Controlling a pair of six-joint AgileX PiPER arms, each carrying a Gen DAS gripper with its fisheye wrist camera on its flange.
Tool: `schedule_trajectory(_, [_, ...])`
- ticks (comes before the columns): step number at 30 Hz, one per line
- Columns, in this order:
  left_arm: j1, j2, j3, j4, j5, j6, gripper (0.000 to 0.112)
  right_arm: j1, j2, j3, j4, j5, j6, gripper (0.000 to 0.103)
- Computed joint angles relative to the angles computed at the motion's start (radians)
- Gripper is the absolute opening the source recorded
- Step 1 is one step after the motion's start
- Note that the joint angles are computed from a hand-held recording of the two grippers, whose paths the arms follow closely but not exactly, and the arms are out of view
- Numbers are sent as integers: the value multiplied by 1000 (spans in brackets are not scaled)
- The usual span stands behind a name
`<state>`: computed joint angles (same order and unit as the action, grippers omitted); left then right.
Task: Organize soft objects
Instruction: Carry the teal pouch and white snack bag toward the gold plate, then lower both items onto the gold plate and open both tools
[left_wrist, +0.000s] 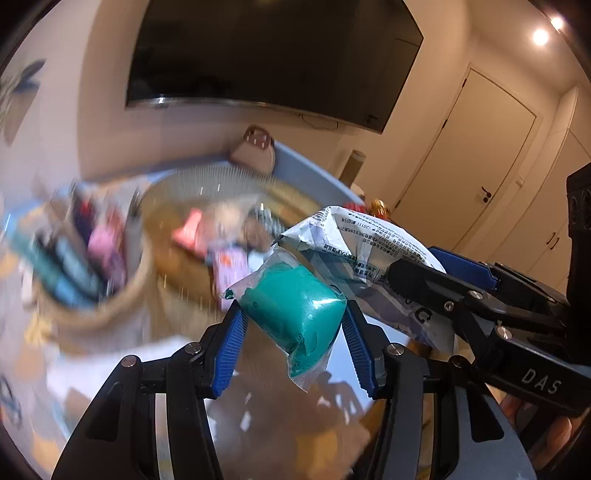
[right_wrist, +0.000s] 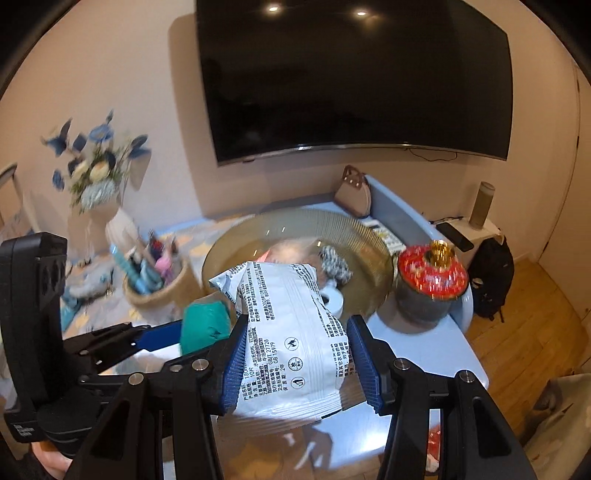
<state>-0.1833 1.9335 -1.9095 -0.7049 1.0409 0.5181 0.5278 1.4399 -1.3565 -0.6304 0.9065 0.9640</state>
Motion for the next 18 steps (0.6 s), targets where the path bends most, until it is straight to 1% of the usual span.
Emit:
schedule_trajectory(1, [-16, 38, -81, 32, 4, -34, 50, -30, 16, -25, 0, -11, -17, 51])
schedule_trajectory(3, [-30, 83, -181, 67, 14, -69, 50, -69, 49, -74, -18, -18, -29, 51])
schedule_trajectory(4, [-38, 119, -256, 89, 21, -100, 50, -91, 71, -104, -14, -24, -43, 51])
schedule_trajectory(6, [-32, 200, -394, 80, 70, -161, 50, -129, 99, -145, 3, -49, -63, 51])
schedule_trajectory(7, [-27, 255, -486, 80, 111, -216, 50, -150, 119, -171, 12, -61, -72, 51])
schedule_trajectory(8, [-29, 297, -560, 100, 135, -264, 50, -159, 138, -194, 7, -61, -72, 51])
schedule_trajectory(10, [-46, 350, -652, 160, 138, -318, 50, -178, 192, -249, -18, -45, -58, 51])
schedule_trajectory(11, [-54, 351, -652, 179, 122, -318, 51, -190, 216, -272, -11, -40, -64, 51])
schedule_trajectory(12, [-63, 353, -650, 203, 99, -319, 54, -206, 236, -292, 12, -43, -79, 52])
schedule_trajectory(13, [-72, 349, -638, 228, 74, -317, 55, -231, 254, -306, 55, -62, -100, 53])
schedule_trajectory(14, [-78, 346, -623, 250, 50, -321, 58, -262, 263, -304, 116, -102, -125, 65])
schedule_trajectory(15, [-78, 329, -579, 245, 21, -308, 69, -285, 267, -298, 168, -133, -151, 81])
schedule_trajectory(16, [-75, 328, -573, 233, 19, -298, 78, -306, 266, -282, 220, -168, -171, 87])
schedule_trajectory(17, [-71, 318, -546, 218, 5, -283, 92, -317, 258, -261, 231, -190, -164, 89])
schedule_trajectory(18, [-68, 285, -478, 197, -36, -255, 94, -316, 253, -246, 211, -196, -141, 89])
